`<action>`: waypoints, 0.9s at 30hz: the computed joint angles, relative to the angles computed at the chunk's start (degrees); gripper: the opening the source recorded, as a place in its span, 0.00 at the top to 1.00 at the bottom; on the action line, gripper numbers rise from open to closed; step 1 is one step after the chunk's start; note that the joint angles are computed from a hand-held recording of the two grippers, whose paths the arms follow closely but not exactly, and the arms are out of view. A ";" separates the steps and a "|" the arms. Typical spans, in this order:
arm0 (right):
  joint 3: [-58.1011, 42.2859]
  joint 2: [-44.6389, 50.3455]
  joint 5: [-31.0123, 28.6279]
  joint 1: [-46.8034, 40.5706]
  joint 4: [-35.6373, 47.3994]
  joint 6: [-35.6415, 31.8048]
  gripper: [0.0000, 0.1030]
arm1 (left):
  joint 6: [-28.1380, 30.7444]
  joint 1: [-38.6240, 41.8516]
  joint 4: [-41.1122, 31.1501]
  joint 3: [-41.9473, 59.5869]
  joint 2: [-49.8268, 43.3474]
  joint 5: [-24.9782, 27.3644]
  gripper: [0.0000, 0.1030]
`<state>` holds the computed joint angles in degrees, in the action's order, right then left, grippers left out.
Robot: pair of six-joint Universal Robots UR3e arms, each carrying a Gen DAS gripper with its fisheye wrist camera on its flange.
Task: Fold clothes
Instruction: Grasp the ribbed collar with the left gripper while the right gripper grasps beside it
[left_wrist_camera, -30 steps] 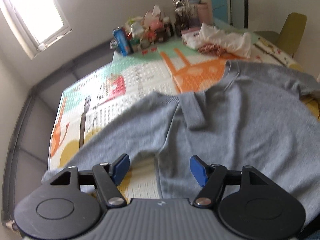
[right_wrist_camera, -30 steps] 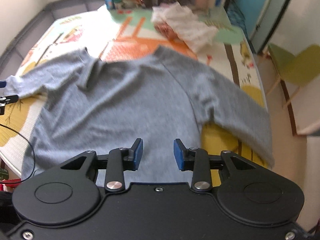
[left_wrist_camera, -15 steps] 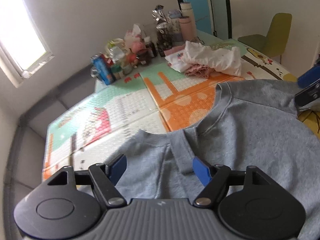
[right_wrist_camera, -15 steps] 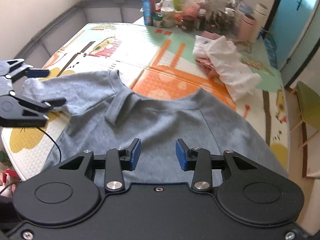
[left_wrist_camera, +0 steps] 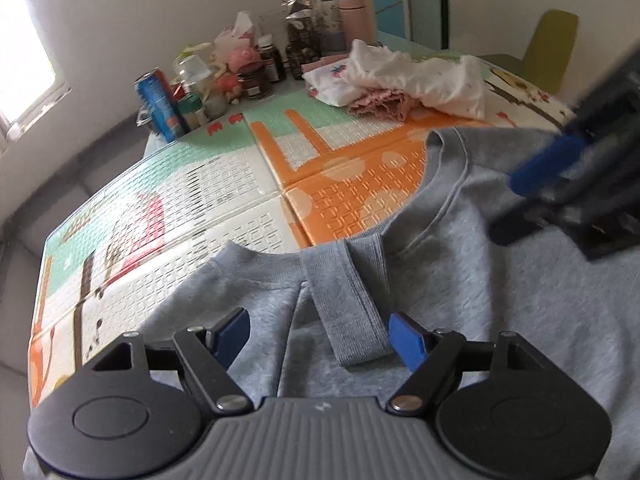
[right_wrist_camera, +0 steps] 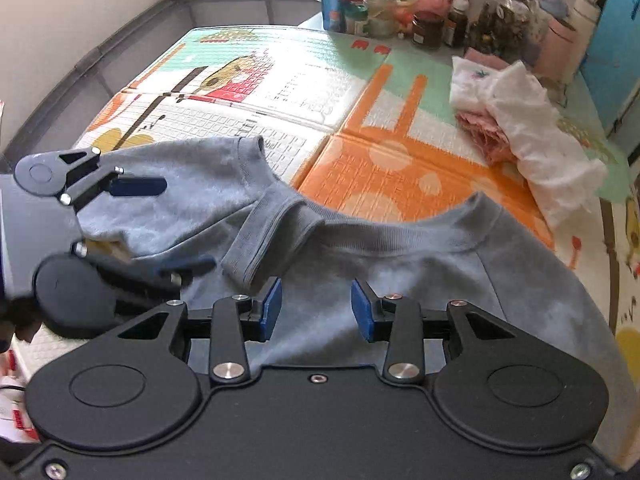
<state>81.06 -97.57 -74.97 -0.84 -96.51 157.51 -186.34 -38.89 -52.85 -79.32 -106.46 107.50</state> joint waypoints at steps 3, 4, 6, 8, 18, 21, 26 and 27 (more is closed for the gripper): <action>2.70 2.98 0.10 1.72 -5.78 1.82 0.65 | 1.00 0.49 6.47 -4.61 -0.30 -1.83 0.24; 3.10 4.31 0.20 2.28 -7.20 2.68 0.65 | 1.10 0.69 8.39 -5.92 -0.51 -2.64 0.24; 3.77 6.77 1.05 3.00 -9.52 3.75 0.66 | 1.41 0.73 11.67 -7.88 -1.10 -3.32 0.24; 4.37 9.26 1.90 3.80 -11.97 4.54 0.66 | 1.74 0.61 14.54 -9.30 -1.84 -3.73 0.24; 3.93 16.52 2.98 8.11 -17.29 5.01 0.66 | -3.16 2.10 23.44 -15.19 -3.75 -6.05 0.24; 3.49 17.73 3.28 8.77 -17.87 5.25 0.66 | -5.20 3.99 23.65 -17.07 -2.97 -9.38 0.44; 2.30 20.04 2.77 9.92 -18.52 5.91 0.66 | -7.23 7.53 26.38 -21.75 -0.48 -15.23 0.63; 1.92 20.61 2.74 10.08 -18.50 6.11 0.66 | -7.10 7.66 26.38 -21.88 -0.32 -15.51 0.67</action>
<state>82.98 -76.97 -72.23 9.24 -115.00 163.62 -193.45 -31.24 -26.47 -101.20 -106.78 92.00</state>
